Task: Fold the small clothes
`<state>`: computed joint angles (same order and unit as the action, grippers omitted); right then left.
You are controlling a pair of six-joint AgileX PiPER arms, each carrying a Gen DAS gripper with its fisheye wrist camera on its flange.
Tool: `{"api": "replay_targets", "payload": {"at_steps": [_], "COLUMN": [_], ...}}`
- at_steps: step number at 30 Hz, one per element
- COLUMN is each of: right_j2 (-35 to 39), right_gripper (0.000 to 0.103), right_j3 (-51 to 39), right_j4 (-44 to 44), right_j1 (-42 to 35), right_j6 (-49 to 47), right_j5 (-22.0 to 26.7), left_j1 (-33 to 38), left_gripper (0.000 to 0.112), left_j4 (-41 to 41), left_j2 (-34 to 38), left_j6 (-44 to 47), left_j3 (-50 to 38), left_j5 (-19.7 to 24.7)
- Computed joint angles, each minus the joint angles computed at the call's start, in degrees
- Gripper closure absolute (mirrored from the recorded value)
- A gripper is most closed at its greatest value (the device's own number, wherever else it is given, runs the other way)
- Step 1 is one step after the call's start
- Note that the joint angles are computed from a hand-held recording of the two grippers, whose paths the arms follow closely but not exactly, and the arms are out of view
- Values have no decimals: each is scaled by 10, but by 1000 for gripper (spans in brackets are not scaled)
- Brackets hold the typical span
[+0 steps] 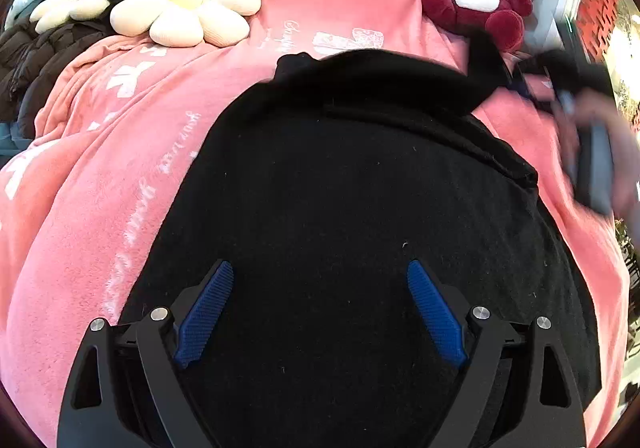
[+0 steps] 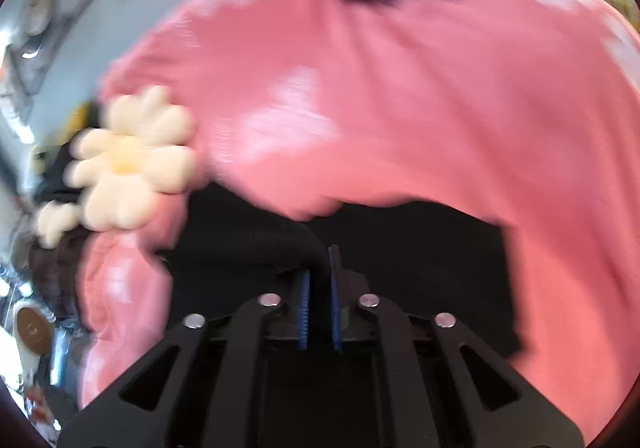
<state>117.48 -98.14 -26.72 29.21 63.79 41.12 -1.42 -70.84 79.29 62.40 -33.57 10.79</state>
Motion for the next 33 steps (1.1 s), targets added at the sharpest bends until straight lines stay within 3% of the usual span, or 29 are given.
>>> {"api": "replay_targets", "payload": {"at_steps": [4,5,6,8,12,13,14,15,16,19,21,23,26,27,30,33], "right_j2": [-58,-71,-78,-65,-15,-4,15,25,30,-32,-68,-63,-6,-4,-64,-27], "right_gripper": [74,61,40,25,25,28,53,90,99,99,99,98,93,93,93,93], "right_j3": [134,149,152,117,37,33,16,5,-6,27,23,17,15,46,95,-35], "right_j4": [57,46,31,35,134,170,203,237,289,410,383,278,118,80,-1,18], "right_j1": [-27,-27,-24,-27,-70,-86,-97,-109,-117,-104,-85,-87,-86,-83,-51,4], "right_j6": [8,17,30,11,-64,-84,-107,-142,-167,-285,-286,-223,-78,-32,67,-40], "right_j5": [-83,-97,-96,-84,-23,-31,-24,-15,-29,-177,-218,-168,0,32,44,52], "left_j1": [-2,1,3,2,-2,-2,2,4,6,12,16,16,16,19,30,35], "left_gripper": [26,26,26,26,26,26,26,26,26,26,26,26,26,26,26,26], "left_j4": [3,-10,-21,-30,-68,-98,-135,-156,-165,-185,-195,-200,-200,-202,-227,-235], "left_j2": [-3,-3,-3,-4,-6,-8,-6,-7,-7,-7,-8,-7,-8,-8,-7,-7], "left_j6": [-4,10,22,31,68,98,136,157,166,187,198,201,200,203,230,240], "left_j3": [1,3,3,6,13,19,22,24,25,27,29,29,29,29,33,34], "left_j5": [-2,1,3,1,-6,-6,-1,1,3,12,17,19,20,23,38,45]}}
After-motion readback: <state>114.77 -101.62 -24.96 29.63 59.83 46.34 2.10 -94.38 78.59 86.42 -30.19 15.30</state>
